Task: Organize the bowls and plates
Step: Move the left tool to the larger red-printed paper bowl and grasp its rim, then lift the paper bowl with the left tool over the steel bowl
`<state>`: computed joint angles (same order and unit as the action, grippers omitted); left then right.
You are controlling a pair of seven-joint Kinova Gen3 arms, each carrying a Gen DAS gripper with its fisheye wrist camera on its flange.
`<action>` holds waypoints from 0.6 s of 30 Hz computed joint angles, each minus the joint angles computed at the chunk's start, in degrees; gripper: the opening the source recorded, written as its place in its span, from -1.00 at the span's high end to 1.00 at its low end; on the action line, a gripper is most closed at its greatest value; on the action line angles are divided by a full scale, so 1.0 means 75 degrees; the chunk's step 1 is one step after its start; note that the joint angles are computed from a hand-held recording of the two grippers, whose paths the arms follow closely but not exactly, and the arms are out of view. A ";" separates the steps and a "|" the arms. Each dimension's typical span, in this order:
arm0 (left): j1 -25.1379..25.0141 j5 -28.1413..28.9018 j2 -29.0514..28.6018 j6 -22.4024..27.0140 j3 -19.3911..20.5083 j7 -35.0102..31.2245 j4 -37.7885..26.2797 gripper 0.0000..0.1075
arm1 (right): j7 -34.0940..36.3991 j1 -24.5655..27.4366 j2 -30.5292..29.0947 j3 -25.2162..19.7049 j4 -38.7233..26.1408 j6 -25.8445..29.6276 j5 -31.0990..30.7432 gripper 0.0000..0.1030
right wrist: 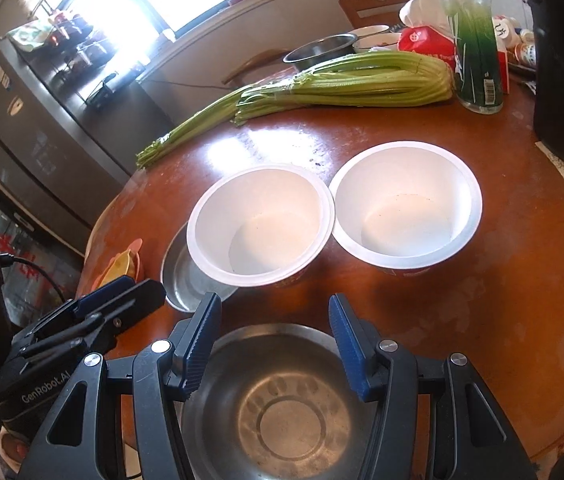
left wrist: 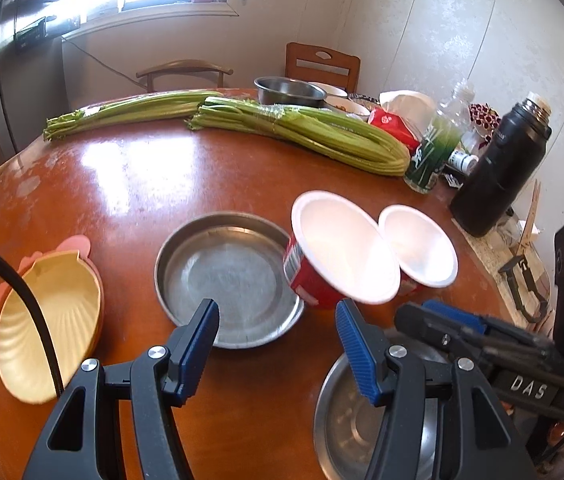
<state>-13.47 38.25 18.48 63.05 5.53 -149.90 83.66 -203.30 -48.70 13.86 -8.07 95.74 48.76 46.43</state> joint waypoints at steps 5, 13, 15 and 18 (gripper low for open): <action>0.0345 -0.0325 0.0296 0.0020 0.0043 0.0666 -0.0576 -0.13 | -0.0064 0.0086 0.0107 0.0083 -0.0100 -0.0122 -0.0018 -0.12; 0.0677 -0.0725 0.1089 0.0452 0.0321 0.1490 -0.1641 -0.13 | 0.0233 0.0170 0.0323 0.0234 -0.0297 -0.0240 -0.0240 -0.12; 0.0785 -0.0864 0.1245 0.0439 0.0359 0.1671 -0.1803 -0.13 | 0.0396 0.0168 0.0359 0.0266 -0.0351 -0.0213 -0.0287 -0.12; 0.0855 -0.1001 0.1435 0.0528 0.0470 0.1718 -0.1992 -0.13 | 0.0599 0.0137 0.0422 0.0321 -0.0478 -0.0097 -0.0300 -0.12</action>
